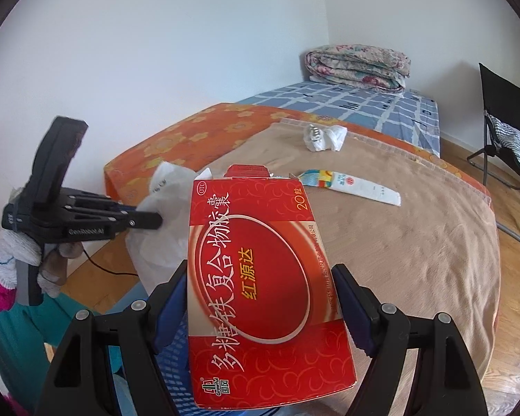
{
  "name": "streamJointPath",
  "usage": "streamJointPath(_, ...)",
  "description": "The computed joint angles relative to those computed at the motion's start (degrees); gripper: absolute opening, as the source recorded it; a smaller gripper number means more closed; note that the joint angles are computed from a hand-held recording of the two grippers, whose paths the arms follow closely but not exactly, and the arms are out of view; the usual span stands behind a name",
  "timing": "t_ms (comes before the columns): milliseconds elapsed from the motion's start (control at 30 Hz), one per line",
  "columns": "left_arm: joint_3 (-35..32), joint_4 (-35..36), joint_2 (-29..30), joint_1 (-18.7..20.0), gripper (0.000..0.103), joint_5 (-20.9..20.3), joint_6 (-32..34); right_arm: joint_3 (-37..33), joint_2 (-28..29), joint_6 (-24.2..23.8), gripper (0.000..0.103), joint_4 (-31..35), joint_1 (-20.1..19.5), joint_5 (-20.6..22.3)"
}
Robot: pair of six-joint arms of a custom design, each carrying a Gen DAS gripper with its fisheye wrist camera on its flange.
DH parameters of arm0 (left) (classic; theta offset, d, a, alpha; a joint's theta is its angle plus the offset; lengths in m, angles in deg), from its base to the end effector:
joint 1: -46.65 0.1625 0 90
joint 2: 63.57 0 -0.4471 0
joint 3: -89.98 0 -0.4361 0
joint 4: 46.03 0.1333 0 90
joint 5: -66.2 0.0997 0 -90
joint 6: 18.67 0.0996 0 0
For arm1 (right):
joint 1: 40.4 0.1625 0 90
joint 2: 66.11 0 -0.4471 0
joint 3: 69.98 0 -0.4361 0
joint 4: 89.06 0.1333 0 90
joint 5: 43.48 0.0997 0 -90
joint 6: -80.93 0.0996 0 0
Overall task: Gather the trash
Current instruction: 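Lift and carry the white bag and red box over the blue basket, then open both tools to drop the bag and red box into the basket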
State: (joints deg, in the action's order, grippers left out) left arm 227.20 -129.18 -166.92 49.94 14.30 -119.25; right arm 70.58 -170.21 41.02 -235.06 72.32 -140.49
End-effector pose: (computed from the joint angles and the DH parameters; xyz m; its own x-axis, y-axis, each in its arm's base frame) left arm -0.2716 -0.2107 0.2300 -0.8093 -0.1912 -0.5554 0.2117 0.7870 -0.5795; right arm 0.2542 -0.2934 0.2772 -0.4808 -0.8229 0.3028 -0.8767 0.4450 -0.1828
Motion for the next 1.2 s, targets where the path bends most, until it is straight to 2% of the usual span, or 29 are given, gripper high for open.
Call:
streamJointPath(200,3.61,-1.75,-2.03,-2.69,0.007,-5.68,-2.46,2.6,-3.26,0.26,0.081,2.65,-0.4,0.94)
streamJointPath(433,6.67,-5.9,-1.16,-4.49,0.007,-11.06,-2.1,5.02,-5.82,-0.06,0.081,4.78,-0.65,1.04)
streamJointPath(733,10.83,-16.13,1.84,-3.21,0.007,-18.04,1.6,7.33,-5.94,-0.64,0.081,7.03,-0.69,-0.61)
streamJointPath(900,11.33,-18.91,3.94,-2.92,0.007,-19.8,2.82,8.22,-5.05,-0.62,0.081,7.5,-0.89,-1.92)
streamJointPath(1200,11.4,-20.58,5.07,-1.76,0.007,-20.63,4.08,9.44,-2.35,0.4,0.081,8.39,-1.39,-4.71)
